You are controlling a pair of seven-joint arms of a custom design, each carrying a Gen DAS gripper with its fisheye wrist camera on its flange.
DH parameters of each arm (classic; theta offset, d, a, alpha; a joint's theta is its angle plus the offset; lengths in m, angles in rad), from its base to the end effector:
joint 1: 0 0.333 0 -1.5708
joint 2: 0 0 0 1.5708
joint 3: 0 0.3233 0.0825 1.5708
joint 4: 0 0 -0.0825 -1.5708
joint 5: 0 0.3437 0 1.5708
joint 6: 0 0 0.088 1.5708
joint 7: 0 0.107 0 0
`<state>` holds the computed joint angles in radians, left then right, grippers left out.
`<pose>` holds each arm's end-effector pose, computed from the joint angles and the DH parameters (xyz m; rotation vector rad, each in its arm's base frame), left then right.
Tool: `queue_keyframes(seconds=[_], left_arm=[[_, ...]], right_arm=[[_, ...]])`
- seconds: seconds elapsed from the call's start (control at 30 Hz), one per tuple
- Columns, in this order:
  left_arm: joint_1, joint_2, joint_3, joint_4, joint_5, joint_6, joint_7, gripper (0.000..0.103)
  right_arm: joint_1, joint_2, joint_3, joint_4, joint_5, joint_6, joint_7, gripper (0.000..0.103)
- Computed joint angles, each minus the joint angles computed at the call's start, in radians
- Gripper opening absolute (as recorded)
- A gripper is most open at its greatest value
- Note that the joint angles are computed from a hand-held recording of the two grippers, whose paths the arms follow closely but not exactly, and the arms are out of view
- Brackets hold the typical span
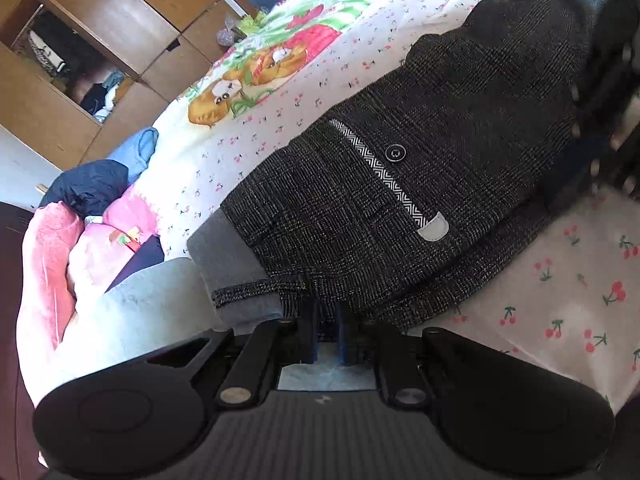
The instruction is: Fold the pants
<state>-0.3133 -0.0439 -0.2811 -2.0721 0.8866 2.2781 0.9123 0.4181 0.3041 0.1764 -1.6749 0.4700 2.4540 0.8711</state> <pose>0.4476 -0.2824 0.5072 -1.2541 2.0065 -0.1315 0.5465 0.3523 0.5038 -2.4034 0.7333 -0.0764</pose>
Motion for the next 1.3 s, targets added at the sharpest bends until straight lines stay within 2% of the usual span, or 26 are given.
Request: queue_keyframes(seconds=[0.07,0.13,0.2,0.27,0.33,0.4,0.5,0.53,0.6,0.73,0.8,0.87,0.9,1.07,1.17,1.2,1.23,1.3], left_arm=[[-0.008,-0.005,-0.007,0.008,0.000,0.018,-0.007,0.028],[-0.015,-0.001,-0.013,0.021,0.004,0.051,-0.031,0.028],[-0.021,0.022,-0.016,0.043,0.023,0.117,-0.082,0.028],[-0.029,0.075,-0.013,0.085,0.013,0.199,-0.136,0.028],[-0.047,0.156,-0.008,0.145,0.012,0.284,-0.166,0.028],[-0.093,0.256,0.006,0.236,0.075,0.312,-0.190,0.028],[-0.136,0.403,0.018,0.389,0.045,0.391,-0.126,0.028],[-0.154,0.450,0.024,0.446,0.040,0.401,-0.103,0.029],[-0.190,0.541,0.036,0.569,0.021,0.400,-0.034,0.035],[-0.229,0.687,0.039,0.782,-0.079,0.360,0.111,0.037],[-0.249,0.739,0.048,0.864,-0.125,0.329,0.164,0.037],[-0.281,0.778,0.073,0.935,-0.148,0.293,0.203,0.037],[-0.297,0.787,0.086,0.956,-0.159,0.282,0.210,0.037],[-0.335,0.841,0.133,1.052,-0.242,0.251,0.270,0.037],[-0.359,0.882,0.162,1.127,-0.289,0.219,0.294,0.037],[-0.364,0.889,0.168,1.141,-0.301,0.214,0.301,0.037],[-0.369,0.899,0.172,1.161,-0.312,0.203,0.307,0.037],[-0.383,0.944,0.175,1.251,-0.343,0.158,0.344,0.037]], right_arm=[[-0.033,-0.033,0.009,-0.021,0.071,-0.010,-0.038,0.007],[-0.050,-0.093,-0.004,-0.083,0.112,0.063,-0.055,0.007],[-0.063,-0.138,-0.040,-0.125,0.102,0.113,0.009,0.007],[-0.076,-0.147,-0.092,-0.130,0.016,0.144,0.155,0.009],[-0.086,-0.146,-0.153,-0.147,-0.131,0.209,0.352,0.013],[-0.114,-0.139,-0.207,-0.159,-0.241,0.264,0.536,0.015],[-0.190,-0.104,-0.250,-0.145,-0.230,0.320,0.731,0.020],[-0.222,-0.085,-0.250,-0.135,-0.196,0.343,0.765,0.025],[-0.287,-0.039,-0.237,-0.104,-0.112,0.384,0.808,0.025],[-0.372,0.037,-0.192,-0.061,0.004,0.517,0.804,0.025],[-0.423,0.081,-0.152,-0.015,0.064,0.529,0.778,0.027],[-0.413,0.125,-0.180,0.027,0.063,0.532,0.838,0.029],[-0.430,0.149,-0.166,0.049,0.080,0.539,0.842,0.029],[-0.554,0.230,-0.005,0.128,0.221,0.592,0.719,0.029],[-0.601,0.257,0.055,0.166,0.291,0.589,0.657,0.031],[-0.599,0.256,0.049,0.170,0.303,0.583,0.654,0.026],[-0.587,0.258,0.026,0.178,0.298,0.567,0.677,0.012],[-0.625,0.238,0.065,0.162,0.368,0.559,0.628,0.007]])
